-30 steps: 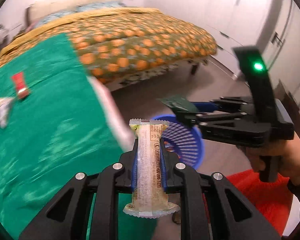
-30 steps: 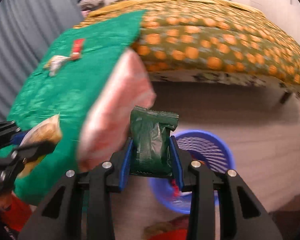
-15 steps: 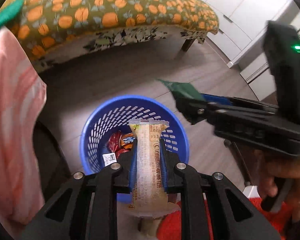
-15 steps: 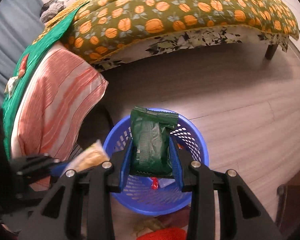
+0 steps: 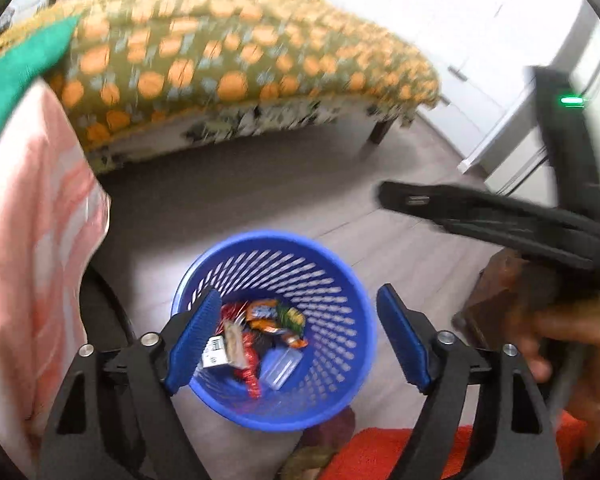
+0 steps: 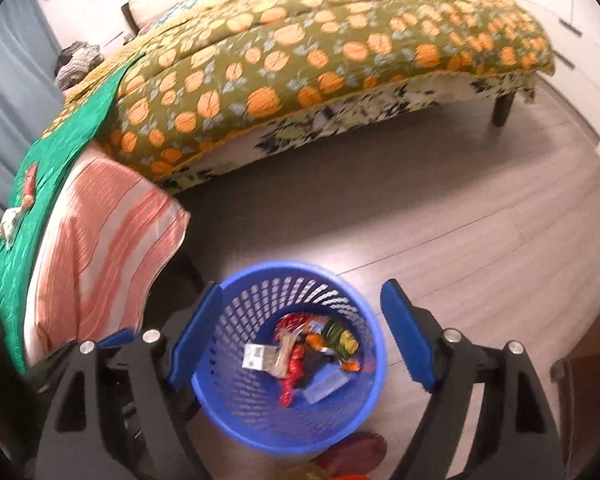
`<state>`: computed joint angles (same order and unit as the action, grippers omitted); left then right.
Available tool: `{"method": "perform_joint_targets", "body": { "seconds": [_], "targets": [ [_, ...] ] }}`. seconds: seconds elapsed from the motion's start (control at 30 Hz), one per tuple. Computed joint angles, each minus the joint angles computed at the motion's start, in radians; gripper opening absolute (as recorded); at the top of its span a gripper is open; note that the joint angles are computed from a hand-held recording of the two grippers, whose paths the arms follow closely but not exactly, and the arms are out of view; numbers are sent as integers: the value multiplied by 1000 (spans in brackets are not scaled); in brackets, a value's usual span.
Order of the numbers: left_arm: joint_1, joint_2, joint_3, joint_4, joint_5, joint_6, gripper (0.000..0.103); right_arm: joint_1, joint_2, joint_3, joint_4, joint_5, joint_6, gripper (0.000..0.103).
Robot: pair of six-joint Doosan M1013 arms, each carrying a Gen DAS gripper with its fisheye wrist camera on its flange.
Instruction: Collect trash
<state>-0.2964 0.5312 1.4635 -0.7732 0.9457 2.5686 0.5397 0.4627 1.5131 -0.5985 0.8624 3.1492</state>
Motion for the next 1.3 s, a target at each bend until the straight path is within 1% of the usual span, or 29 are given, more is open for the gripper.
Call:
{"method": "perform_joint_targets", "body": {
  "seconds": [0.07,0.17,0.2,0.3,0.33,0.4,0.53,0.57,0.67,0.73,0.83,0.93,0.97,1.0,1.07,1.1,1.13,1.2,1.23,1.3],
  "targets": [
    [17,-39,27,-58,12,66,89,13,2,-12,-51,34,24,80],
    [49,-92,56,-83,35,139,95,40,9,-40,-157,86,58,80],
    [60,-104,60,-86,47,159,96,55,14,-55,-209,103,67,80],
    [106,-135,68,-75,66,213,97,84,37,-103,-295,123,62,80],
    [129,-143,68,-70,62,232,97,90,44,-117,-311,123,56,80],
    [160,-149,67,-58,43,245,97,103,68,-160,-342,119,25,80],
    [230,-142,45,-13,-41,223,98,122,132,-291,-308,85,-114,80],
    [250,-133,30,3,-58,204,98,126,144,-318,-293,74,-147,80],
    [299,-94,-23,47,-100,125,97,145,209,-442,-205,36,-301,82],
    [327,-59,-70,79,-129,57,97,154,273,-558,-99,24,-439,83],
    [348,-10,-139,166,-143,-48,97,158,372,-727,49,49,-603,83],
    [363,43,-215,234,-120,-124,97,162,483,-916,141,126,-722,83],
    [365,61,-243,250,-110,-147,97,163,523,-986,166,160,-755,83],
    [364,75,-263,259,-103,-164,97,163,542,-1018,179,176,-772,83],
    [362,107,-319,263,-82,-191,98,164,603,-1127,211,232,-830,83],
    [359,121,-342,263,-76,-200,98,165,646,-1207,226,273,-878,83],
    [353,134,-367,262,-73,-212,98,166,666,-1245,232,292,-902,83],
    [341,162,-423,260,-68,-221,98,167,731,-1367,247,358,-963,83],
    [329,184,-463,259,-61,-223,97,167,746,-1398,256,379,-978,83],
    [313,228,-546,261,-19,-228,98,165,736,-1375,253,360,-966,83]
  ]
}}
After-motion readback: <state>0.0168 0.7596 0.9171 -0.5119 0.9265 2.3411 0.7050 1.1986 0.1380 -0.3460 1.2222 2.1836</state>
